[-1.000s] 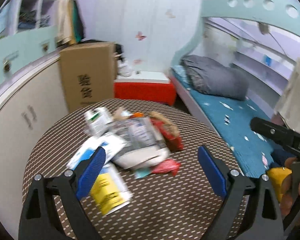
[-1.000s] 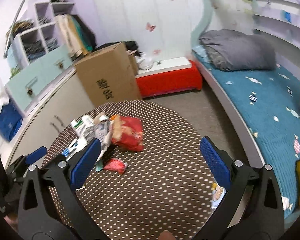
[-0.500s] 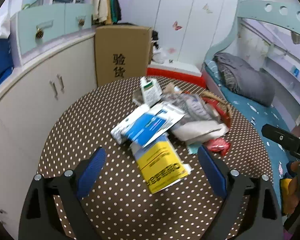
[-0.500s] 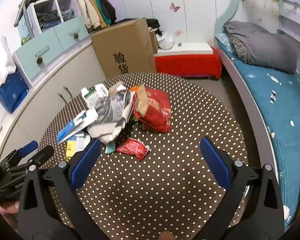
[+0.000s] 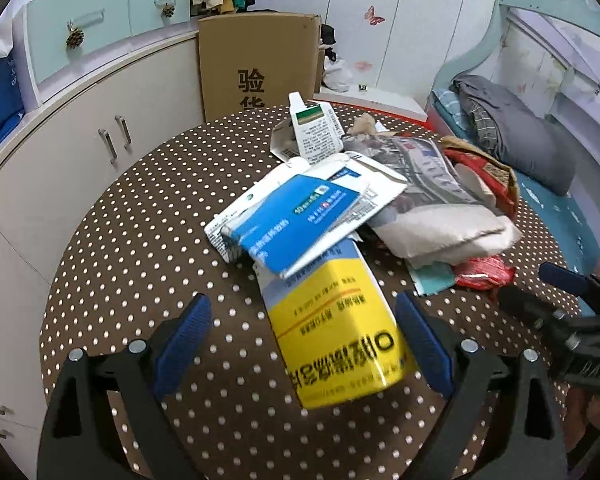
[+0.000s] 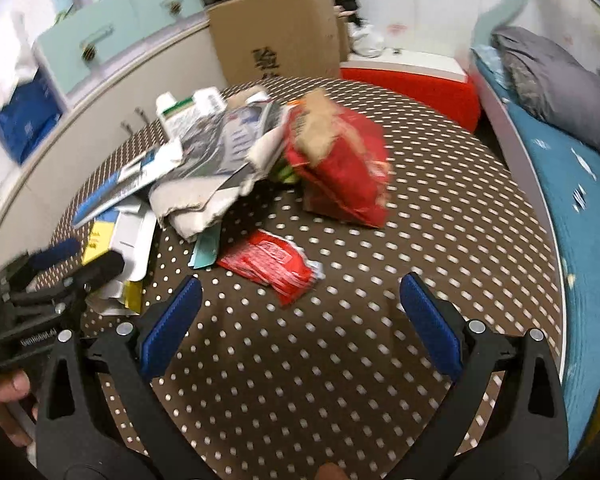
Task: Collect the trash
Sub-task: 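Grasp the red snack packet with the right gripper while the left grasps the yellow-white box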
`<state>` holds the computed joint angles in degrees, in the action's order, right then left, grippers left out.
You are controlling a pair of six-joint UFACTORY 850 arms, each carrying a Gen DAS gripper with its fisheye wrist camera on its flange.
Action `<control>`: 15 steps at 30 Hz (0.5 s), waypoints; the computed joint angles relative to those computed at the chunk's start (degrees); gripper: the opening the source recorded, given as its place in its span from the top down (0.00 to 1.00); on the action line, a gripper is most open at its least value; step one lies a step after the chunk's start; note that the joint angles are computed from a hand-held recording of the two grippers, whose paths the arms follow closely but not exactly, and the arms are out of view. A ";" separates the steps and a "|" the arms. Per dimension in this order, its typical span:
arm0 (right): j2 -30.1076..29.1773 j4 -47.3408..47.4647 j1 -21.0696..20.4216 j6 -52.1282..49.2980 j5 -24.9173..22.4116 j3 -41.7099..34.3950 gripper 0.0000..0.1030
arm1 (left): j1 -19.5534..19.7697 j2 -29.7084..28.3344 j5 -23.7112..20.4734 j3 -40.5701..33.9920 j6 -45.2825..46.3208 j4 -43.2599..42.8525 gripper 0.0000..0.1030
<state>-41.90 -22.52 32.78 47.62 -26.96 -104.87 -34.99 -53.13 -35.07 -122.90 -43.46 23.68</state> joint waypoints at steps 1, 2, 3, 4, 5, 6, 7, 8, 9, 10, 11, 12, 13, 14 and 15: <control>-1.12 0.87 0.02 -1.92 -0.37 -1.48 0.06 | 0.21 -0.59 -0.12 -0.88 1.68 -1.56 0.14; -2.32 1.32 0.07 -3.50 -0.89 -3.13 0.07 | 0.34 -0.71 0.09 -0.97 3.14 -3.16 0.24; -3.15 1.28 0.12 -4.30 -1.34 -4.29 0.12 | 0.70 -0.99 0.25 -1.32 6.46 -6.83 0.35; -4.31 1.42 0.18 -5.62 -2.10 -5.91 0.21 | 0.88 -1.04 0.53 -1.30 8.48 -9.12 0.39; -4.94 1.78 0.19 -6.54 -2.57 -6.78 0.27 | 0.86 -0.80 1.12 -0.85 8.85 -9.27 0.40; -5.95 1.92 0.31 -7.90 -3.58 -8.19 0.35 | 0.84 -0.36 1.75 -0.08 9.59 -9.39 0.41; -5.98 -0.21 0.60 -7.14 -3.64 -8.11 0.47 | 0.87 0.10 2.35 0.75 10.13 -9.72 0.42; -6.04 -1.94 1.00 -6.79 -4.03 -8.14 0.52 | 0.92 0.60 2.93 1.58 10.60 -10.08 0.44; -5.92 -3.00 1.26 -6.23 -4.31 -7.94 0.62 | 0.95 1.17 3.54 2.53 10.95 -10.28 0.46; -5.52 -3.01 1.38 -6.32 -3.90 -7.28 0.68 | 0.94 1.71 4.13 3.42 11.43 -10.36 0.47; -5.00 -2.69 1.43 -6.39 -3.35 -6.47 0.71 | 0.93 2.20 4.65 4.22 12.09 -10.63 0.48; -4.19 -3.09 1.59 -5.74 -2.89 -5.13 0.76 | 0.87 2.69 5.11 5.01 12.83 -11.02 0.49; -3.35 -3.81 1.76 -4.84 -2.49 -3.70 0.77 | 0.86 3.23 5.52 5.86 13.40 -11.34 0.49; -2.50 -3.98 1.83 -4.12 -1.91 -2.33 0.77 | 0.82 3.55 5.83 6.35 14.19 -11.87 0.50; -1.28 -4.36 1.92 -2.59 -0.88 -0.31 0.78 | 0.72 4.05 6.30 7.16 15.03 -12.39 0.50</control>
<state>-43.19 -26.88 34.70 45.03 -27.84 -105.18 -34.27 -49.08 -28.78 -115.74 -28.42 11.29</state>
